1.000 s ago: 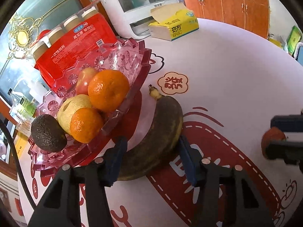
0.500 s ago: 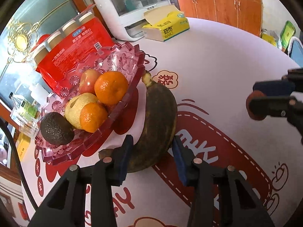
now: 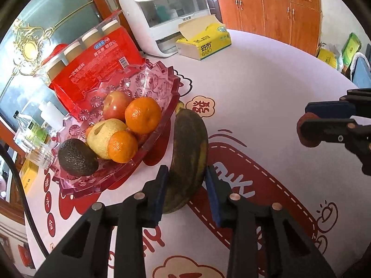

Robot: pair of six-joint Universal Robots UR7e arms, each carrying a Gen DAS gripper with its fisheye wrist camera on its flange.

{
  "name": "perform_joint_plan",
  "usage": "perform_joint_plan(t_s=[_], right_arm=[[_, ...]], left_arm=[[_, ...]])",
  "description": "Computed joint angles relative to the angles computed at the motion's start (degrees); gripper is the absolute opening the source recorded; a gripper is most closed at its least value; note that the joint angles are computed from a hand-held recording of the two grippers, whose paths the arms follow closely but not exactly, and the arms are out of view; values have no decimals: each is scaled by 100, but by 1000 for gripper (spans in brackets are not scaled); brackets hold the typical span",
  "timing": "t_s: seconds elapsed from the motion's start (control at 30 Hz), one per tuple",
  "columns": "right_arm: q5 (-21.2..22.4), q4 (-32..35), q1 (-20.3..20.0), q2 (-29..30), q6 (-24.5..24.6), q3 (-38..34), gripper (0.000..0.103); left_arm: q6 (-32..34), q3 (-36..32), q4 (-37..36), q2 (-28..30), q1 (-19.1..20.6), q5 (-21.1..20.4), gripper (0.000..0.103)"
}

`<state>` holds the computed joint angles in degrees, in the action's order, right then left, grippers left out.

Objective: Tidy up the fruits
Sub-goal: 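Grasp the brown banana with the left tool while the right tool holds the lychee, then carry banana and lychee into the pink glass bowl and open both tools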

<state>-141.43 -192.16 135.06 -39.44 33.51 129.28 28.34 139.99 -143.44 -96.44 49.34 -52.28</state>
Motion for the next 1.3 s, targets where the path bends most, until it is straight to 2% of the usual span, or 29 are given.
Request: perform_joint_plan(t_s=[0.27, 0.37, 0.57, 0.73, 0.87, 1.07, 1.1, 1.13, 1.3], right_arm=[[64, 23, 110, -209, -105, 116, 29], [76, -18, 150, -283, -229, 150, 29], [181, -41, 195, -441, -546, 176, 29], [294, 83, 232, -500, -768, 69, 29], [395, 211, 252, -474, -925, -89, 29], [532, 439, 273, -325, -1085, -436, 29], [540, 477, 283, -289, -1115, -510, 29], [543, 507, 291, -250, -1154, -590, 29], [577, 527, 243, -24, -1416, -1007, 29]], left_arm=[[-809, -81, 955, -529, -289, 26, 27], [-1380, -181, 1638, -799, -374, -57, 26], [-2620, -271, 2543, -1427, -540, -143, 25], [-3613, -416, 3001, -1882, -495, -192, 22], [-4245, -550, 3119, -2204, -270, -248, 20], [-4270, -797, 3082, -2402, 69, -111, 19], [-4199, -854, 3013, -2367, 138, -118, 16], [-4107, -922, 2908, -2389, 192, -102, 1], [-3585, -1301, 2394, -2198, 368, -134, 1]])
